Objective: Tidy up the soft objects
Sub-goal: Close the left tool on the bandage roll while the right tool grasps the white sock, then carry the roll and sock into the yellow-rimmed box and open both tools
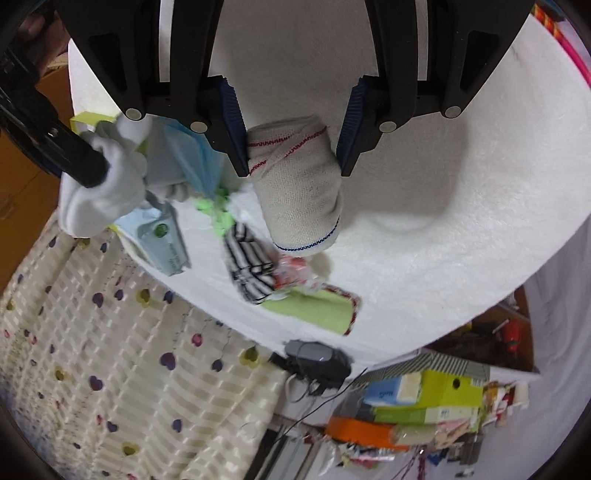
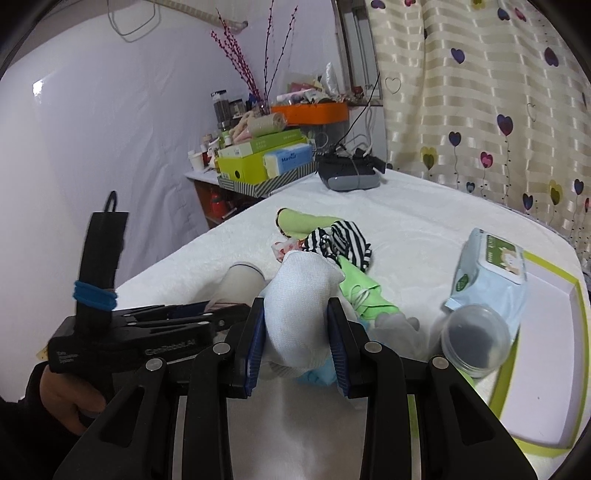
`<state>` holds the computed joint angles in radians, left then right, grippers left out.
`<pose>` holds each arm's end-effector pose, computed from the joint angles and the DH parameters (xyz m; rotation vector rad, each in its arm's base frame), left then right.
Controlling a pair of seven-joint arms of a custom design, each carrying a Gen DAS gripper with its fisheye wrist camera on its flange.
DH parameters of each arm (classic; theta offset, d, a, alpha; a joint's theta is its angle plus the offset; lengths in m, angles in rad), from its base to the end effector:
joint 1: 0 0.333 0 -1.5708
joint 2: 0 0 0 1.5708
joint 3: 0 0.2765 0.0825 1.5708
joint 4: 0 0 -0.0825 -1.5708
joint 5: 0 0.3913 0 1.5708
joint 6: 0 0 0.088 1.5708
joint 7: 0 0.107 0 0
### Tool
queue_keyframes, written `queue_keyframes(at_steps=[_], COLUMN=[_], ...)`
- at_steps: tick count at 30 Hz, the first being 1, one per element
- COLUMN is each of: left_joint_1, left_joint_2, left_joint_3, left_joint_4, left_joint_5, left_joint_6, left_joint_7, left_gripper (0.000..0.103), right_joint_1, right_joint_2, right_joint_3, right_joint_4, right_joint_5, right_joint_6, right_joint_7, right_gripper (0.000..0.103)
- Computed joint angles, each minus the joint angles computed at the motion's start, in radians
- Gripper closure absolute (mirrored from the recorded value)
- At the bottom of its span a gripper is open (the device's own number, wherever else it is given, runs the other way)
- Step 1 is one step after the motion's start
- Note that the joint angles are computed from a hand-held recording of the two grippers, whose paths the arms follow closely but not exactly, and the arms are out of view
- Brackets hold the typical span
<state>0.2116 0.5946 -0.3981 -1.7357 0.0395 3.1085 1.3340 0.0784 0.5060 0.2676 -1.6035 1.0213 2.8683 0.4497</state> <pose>0.6964 -0.0931 0.3189 -2.0065 1.6930 -1.0860 0.6893 0.1683 0.3692 -1.8825 1.1403 -0.3756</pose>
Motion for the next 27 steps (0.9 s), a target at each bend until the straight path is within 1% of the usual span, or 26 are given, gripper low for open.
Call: queue_keyframes(at_steps=[3, 6, 9, 13, 15, 21, 23, 25, 27], left_joint_1=[0.049, 0.096, 0.117, 0.127, 0.125, 0.090, 0.065, 0.037, 0.004], left_joint_2=[-0.033, -0.047, -0.049, -0.042, -0.035, 0.004, 0.024, 0.047, 0.071], left_joint_3=[-0.068, -0.134, -0.175, -0.215, -0.230, -0.258, -0.257, -0.252, -0.244], left_joint_4=[-0.053, -0.083, -0.086, -0.075, -0.062, 0.012, 0.051, 0.092, 0.138], left_joint_5=[0.001, 0.018, 0.044, 0.070, 0.080, 0.088, 0.084, 0.074, 0.059], left_joint_6=[0.041, 0.069, 0.075, 0.072, 0.068, 0.037, 0.020, -0.003, -0.032], left_joint_7=[0.034, 0.056, 0.069, 0.088, 0.101, 0.161, 0.185, 0.211, 0.237], left_gripper=[0.057, 0.057, 0.057, 0.057, 0.057, 0.057, 0.057, 0.057, 0.057], right_joint_1=[-0.024, -0.035, -0.046, -0.048, -0.050, -0.045, -0.048, -0.051, -0.056], right_joint_2=[-0.036, -0.074, -0.108, -0.149, -0.166, -0.180, -0.181, -0.168, -0.147], right_joint_3=[0.018, 0.016, 0.009, -0.021, -0.041, -0.107, -0.123, -0.144, -0.160], right_joint_4=[-0.042, -0.082, -0.114, -0.145, -0.157, -0.162, -0.163, -0.155, -0.140], right_joint_5=[0.057, 0.119, 0.198, 0.314, 0.376, 0.492, 0.518, 0.524, 0.487], right_joint_6=[0.019, 0.037, 0.054, 0.077, 0.091, 0.126, 0.133, 0.144, 0.146], right_joint_7=[-0.048, -0.090, -0.143, -0.218, -0.254, -0.294, -0.304, -0.286, -0.225], right_gripper=[0.070, 0.070, 0.069, 0.069, 0.069, 0.069, 0.069, 0.069, 0.069])
